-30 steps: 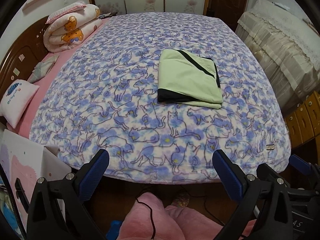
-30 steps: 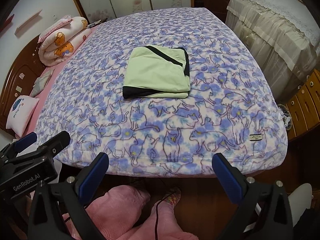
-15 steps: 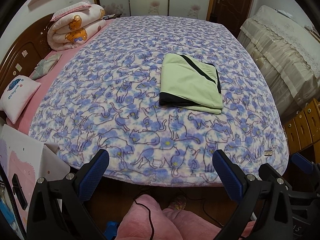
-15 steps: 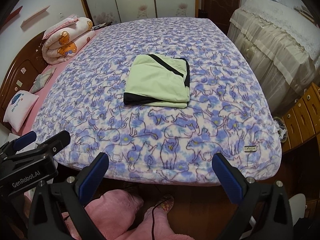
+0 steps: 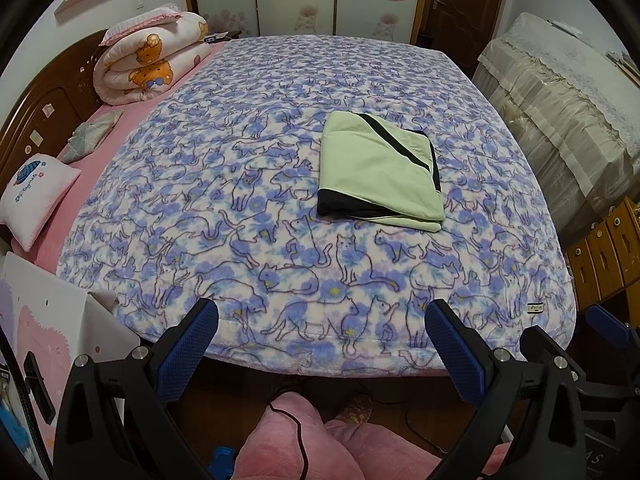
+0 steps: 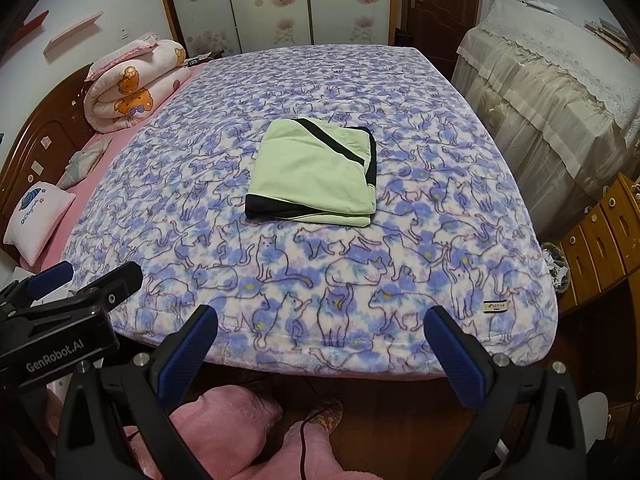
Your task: Fold large clothes
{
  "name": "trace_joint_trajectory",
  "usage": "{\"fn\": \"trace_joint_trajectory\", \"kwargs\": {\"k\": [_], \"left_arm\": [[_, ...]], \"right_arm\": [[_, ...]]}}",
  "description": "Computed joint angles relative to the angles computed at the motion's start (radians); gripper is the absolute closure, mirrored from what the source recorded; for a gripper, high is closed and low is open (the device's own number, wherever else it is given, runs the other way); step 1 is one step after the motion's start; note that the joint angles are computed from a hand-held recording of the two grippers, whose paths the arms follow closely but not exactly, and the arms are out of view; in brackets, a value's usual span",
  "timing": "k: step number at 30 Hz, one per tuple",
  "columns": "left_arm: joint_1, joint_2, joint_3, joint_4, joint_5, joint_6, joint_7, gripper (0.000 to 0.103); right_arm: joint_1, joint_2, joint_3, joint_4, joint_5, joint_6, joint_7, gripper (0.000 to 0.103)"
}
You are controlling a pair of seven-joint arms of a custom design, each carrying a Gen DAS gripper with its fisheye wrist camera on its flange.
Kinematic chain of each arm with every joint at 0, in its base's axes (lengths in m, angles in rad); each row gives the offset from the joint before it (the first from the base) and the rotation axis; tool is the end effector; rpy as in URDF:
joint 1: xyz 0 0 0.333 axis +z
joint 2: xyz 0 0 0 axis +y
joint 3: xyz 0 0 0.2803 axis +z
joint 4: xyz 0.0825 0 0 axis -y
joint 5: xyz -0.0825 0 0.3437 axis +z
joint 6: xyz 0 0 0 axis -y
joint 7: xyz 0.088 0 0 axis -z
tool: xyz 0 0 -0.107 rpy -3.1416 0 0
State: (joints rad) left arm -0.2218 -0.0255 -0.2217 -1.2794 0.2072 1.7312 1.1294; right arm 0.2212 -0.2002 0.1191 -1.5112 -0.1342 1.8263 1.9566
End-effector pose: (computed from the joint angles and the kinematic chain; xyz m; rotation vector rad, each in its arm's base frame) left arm 0.4616 -0.2010 0.7478 -1.9449 1.9193 -0.5248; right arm 0.4398 0.1533 0.7426 -1.8665 1.9463 -0.4915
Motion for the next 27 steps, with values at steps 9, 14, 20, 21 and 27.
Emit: {"fn": "trace_joint_trajectory", "kwargs": {"k": [9, 14, 20, 21, 27], "left_arm": [[0.008, -0.014, 0.004, -0.019, -0.013, 0.01, 0.017, 0.001], [0.008, -0.013, 0.004, -0.018, -0.008, 0.012, 0.015, 0.001], [0.006, -0.021, 0.001, -0.03, 0.0, 0.017, 0.007, 0.001], [0.005, -0.019, 0.0, -0.028, 0.002, 0.016, 0.003, 0.001], [0.005, -0.033, 0.001, -0.048, 0.006, 0.025, 0.001, 0.001]], "right_arm": [[0.0, 0.0, -0.001, 0.0, 0.001, 0.0, -0.006, 0.0], [0.0, -0.001, -0.001, -0.004, 0.0, 0.003, -0.007, 0.0], [0.001, 0.001, 0.001, 0.002, 0.0, -0.002, 0.002, 0.0], [0.001, 0.001, 0.0, 0.003, 0.0, -0.003, 0.001, 0.0], [0.001, -0.007, 0.0, -0.008, -0.003, 0.005, -0.001, 0.0]]}}
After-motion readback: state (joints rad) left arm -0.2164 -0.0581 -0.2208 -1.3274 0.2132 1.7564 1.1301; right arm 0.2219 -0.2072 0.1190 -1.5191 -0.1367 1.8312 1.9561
